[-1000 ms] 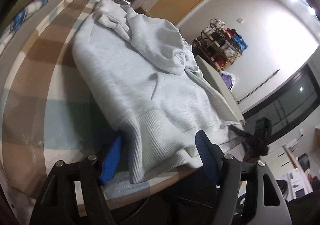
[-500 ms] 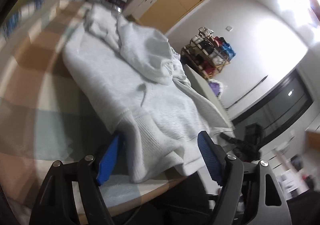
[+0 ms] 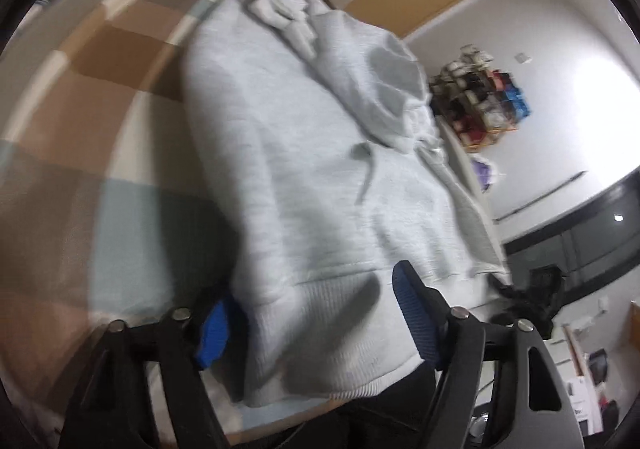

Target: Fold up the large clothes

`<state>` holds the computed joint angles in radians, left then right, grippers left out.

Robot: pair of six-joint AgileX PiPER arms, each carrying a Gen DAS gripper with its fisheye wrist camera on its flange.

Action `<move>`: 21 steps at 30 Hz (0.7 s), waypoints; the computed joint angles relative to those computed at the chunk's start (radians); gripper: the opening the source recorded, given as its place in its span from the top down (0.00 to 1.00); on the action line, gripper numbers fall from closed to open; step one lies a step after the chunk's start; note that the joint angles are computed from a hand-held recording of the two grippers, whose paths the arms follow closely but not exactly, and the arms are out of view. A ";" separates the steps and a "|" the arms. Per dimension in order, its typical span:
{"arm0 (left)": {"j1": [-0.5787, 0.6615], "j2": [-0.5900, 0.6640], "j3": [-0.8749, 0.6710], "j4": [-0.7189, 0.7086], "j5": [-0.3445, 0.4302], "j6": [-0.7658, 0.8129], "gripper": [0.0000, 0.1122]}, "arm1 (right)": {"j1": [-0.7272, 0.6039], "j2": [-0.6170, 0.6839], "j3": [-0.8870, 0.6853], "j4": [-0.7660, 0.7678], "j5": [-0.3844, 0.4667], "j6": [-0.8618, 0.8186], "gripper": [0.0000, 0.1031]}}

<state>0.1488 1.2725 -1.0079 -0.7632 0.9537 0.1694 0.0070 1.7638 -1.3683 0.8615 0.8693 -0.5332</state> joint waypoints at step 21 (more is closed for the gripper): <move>0.087 -0.196 0.096 0.016 0.189 0.022 0.94 | -0.024 -0.143 0.014 -0.216 0.173 0.040 0.94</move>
